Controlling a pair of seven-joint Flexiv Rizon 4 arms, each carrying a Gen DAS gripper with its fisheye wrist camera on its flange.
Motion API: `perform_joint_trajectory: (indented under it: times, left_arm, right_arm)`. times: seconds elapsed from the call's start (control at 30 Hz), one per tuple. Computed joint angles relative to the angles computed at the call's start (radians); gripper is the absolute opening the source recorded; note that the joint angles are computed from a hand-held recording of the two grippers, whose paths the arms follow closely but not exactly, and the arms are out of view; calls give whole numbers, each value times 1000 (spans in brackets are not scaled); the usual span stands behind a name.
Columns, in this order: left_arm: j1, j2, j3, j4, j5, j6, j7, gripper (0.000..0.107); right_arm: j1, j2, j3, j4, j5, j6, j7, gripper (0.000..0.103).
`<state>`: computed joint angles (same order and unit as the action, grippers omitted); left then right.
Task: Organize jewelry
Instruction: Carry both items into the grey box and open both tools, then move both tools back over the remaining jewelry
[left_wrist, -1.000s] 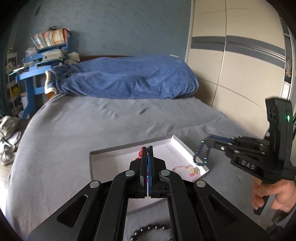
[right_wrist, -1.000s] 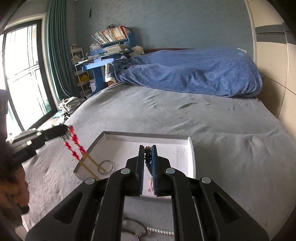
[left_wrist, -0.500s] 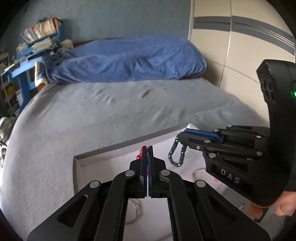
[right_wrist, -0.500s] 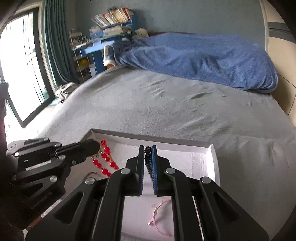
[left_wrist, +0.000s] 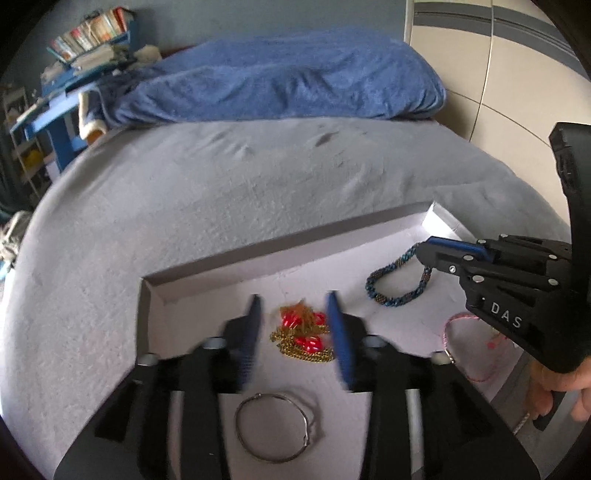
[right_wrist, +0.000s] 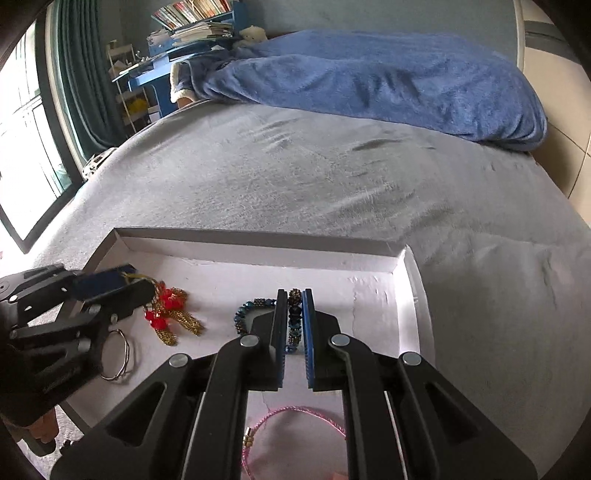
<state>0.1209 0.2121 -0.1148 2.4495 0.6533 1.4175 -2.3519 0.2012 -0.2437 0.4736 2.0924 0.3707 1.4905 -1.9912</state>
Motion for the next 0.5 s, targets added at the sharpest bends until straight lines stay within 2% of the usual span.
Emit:
perform_joint_trajectory:
  times: [0.1,0.13,0.17,0.2,0.33,0.5]
  left_arm:
    - [13,48,-28,0,39,-29,-36,72]
    - [18,61,-36,-1,48,-36,-45,77]
    - [19,77,-40,2,52,-39,-48,78]
    - [17,92,-41,8,49,-42,-45,81]
    - [19,168,-53,43,24,-57,-34,87]
    - [24,279,-62,123,-48,-54,-12,91]
  right_arm:
    - [-26,13,27,-3,41,-3,-37,13]
    - [-46,22,48,-4,73,-3,-69,21]
    - [-50,28,51,-8,92,-6,-86,30]
    - [-67,40,68,-10,131,-9,-121,32]
    - [-108,96,93,-20,296,-52,-260,35]
    - [-115,177,66,-1,451,-105,-372,42]
